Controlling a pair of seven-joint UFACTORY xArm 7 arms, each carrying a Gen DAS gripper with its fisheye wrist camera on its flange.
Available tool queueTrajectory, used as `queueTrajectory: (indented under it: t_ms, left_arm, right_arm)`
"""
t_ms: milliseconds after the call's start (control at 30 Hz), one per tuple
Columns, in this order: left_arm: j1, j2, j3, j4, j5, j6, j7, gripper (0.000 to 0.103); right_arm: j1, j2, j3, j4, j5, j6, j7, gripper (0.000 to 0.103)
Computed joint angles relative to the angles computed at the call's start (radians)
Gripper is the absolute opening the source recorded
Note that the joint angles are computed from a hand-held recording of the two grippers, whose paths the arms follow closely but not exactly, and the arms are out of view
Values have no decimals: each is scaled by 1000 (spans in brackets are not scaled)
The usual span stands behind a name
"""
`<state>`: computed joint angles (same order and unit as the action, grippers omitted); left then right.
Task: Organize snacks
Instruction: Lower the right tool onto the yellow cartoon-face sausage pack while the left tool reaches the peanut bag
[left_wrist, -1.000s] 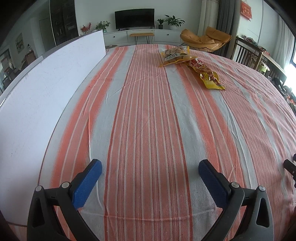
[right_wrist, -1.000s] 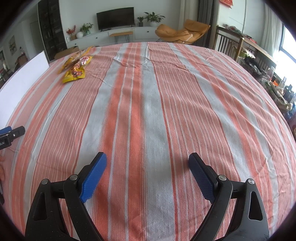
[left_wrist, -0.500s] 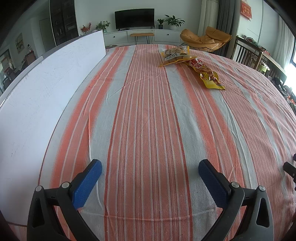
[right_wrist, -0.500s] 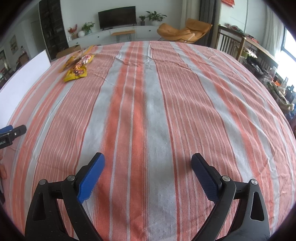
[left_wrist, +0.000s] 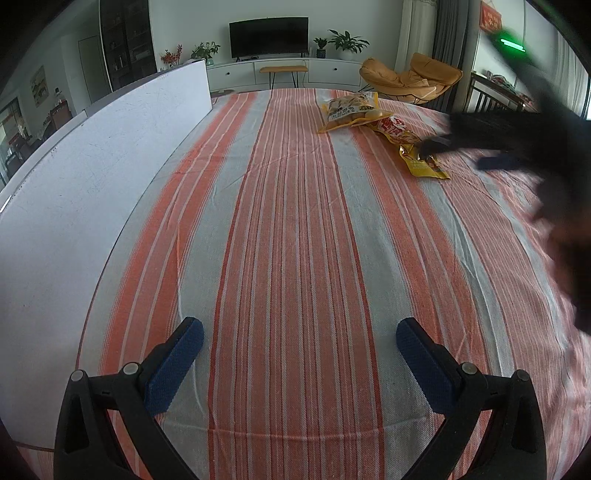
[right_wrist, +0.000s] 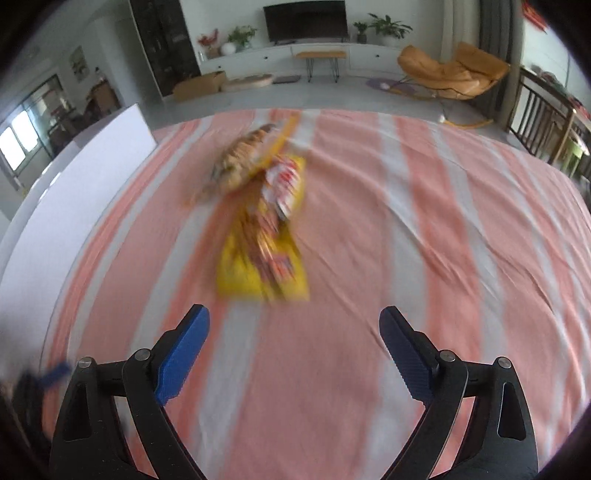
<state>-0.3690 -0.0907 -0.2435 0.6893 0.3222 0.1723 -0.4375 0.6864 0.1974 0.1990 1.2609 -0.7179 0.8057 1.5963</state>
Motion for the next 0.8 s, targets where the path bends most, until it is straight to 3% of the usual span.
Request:
queueTrajectory:
  t_ms: [200,300,333,500,633,733,800]
  left_arm:
    - [0,-3,1,-1,-3,1,2,103]
    - [0,-2,0,-1,-2,1,0,103]
    - [0,-2,0,-1,-1,0,-1,103]
    - [0,-2,0,-1,-1,1,-2,103]
    - [0,-2,0,0,-1,1,-2,103]
    - [1,-1,0,0,1,0,-4,103]
    - [0,-1,0,0,1,0,-4,103]
  right_arm:
    - [6,229,-53,275,100,64,-168,95]
    - [52,244,-91,303,80,119,-178,78]
    - [67,220,-102,275,60,116,-151,56]
    - [38,55,-73,52,71,18,-76,53]
    - [27,-112,-6,-159,47,-3,24,53]
    - [39,-264,76,-328,34,22,178,53]
    - [56,-321,148,-372,43,113,244,53]
